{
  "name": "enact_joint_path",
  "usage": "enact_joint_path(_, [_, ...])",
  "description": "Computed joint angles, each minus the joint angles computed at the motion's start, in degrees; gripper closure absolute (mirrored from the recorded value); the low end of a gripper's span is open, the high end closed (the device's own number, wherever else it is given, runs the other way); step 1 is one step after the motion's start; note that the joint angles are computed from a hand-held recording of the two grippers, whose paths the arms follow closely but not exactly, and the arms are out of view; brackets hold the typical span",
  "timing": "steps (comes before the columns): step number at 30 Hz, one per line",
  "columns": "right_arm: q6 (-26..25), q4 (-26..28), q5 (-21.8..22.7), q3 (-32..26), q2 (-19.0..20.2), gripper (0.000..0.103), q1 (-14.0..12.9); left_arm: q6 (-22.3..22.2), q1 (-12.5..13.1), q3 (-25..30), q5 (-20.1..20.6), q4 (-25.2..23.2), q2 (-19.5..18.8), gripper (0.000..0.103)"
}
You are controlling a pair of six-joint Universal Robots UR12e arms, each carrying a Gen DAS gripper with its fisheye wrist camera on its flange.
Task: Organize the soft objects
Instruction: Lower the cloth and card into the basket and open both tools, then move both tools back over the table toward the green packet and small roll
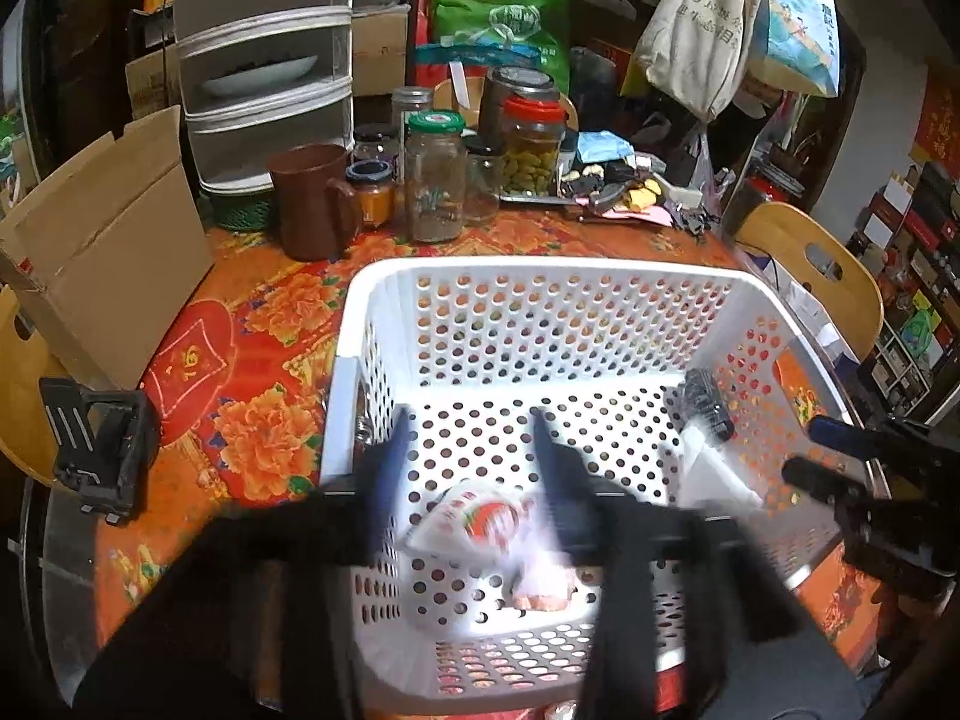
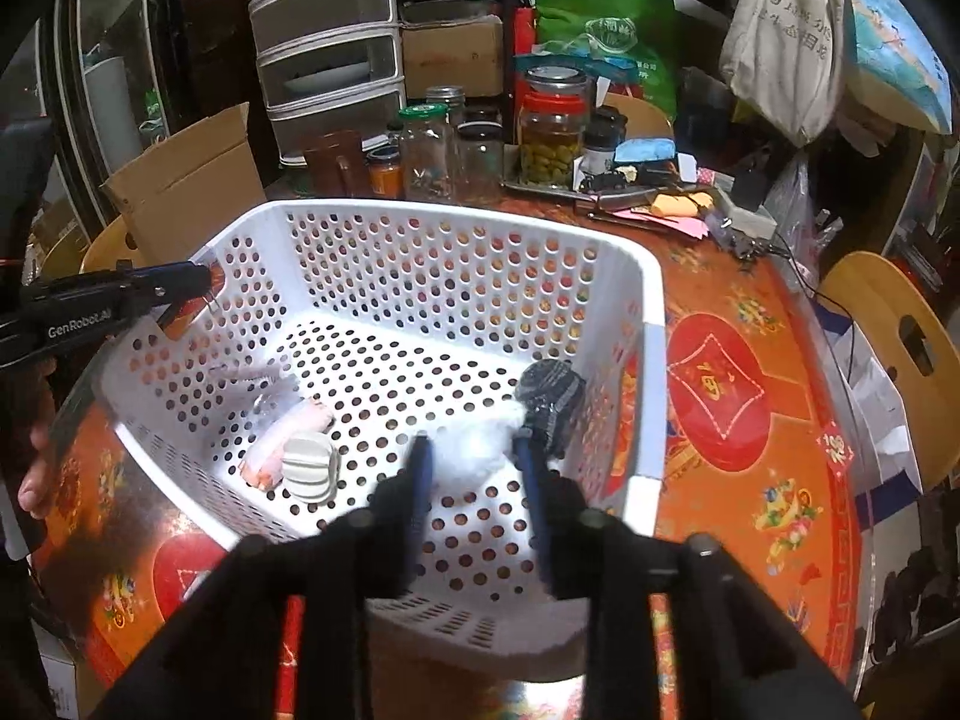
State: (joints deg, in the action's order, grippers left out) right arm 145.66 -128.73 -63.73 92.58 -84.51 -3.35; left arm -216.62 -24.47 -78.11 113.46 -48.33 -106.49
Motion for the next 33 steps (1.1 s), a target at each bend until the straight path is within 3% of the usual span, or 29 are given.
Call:
enact_joint_path(4, [0.2, -0.5, 1.5, 0.5, -0.4, 0.031, -0.4, 0.6, -0.3, -0.4, 1.3, 1.9, 0.2, 0.027])
enact_joint_path(6, [0.5, -1.4, 1.6, 0.9, -0.7, 0.017, -0.4, 0.5, -0.5, -0.3, 2.2, 2.1, 0.3, 0.008])
enact_joint_path(9, [0.2, -1.7, 2.5, 1.5, -1.2, 0.006, -0.5, 0.4, -0.7, -0.4, 3.5, 2.5, 0.4, 0.000])
enact_joint_path(23, [0.8, -3.7, 4.0, 3.7, -2.9, 0.000, -1.4, -0.2, -2.6, -1.2, 7.4, 1.3, 1.4, 0.000])
enact_joint_path(29, [0.5, -3.2, 5.0, 4.7, -4.1, 0.000, -2.5, -2.3, -5.6, -3.6, 11.4, -0.5, 3.4, 0.000])
enact_joint_path(33, [0.6, -4.1, 4.2, 6.8, -5.5, 0.000, -3.3, -6.4, -8.0, -7.3, 11.6, -2.0, 5.6, 0.000])
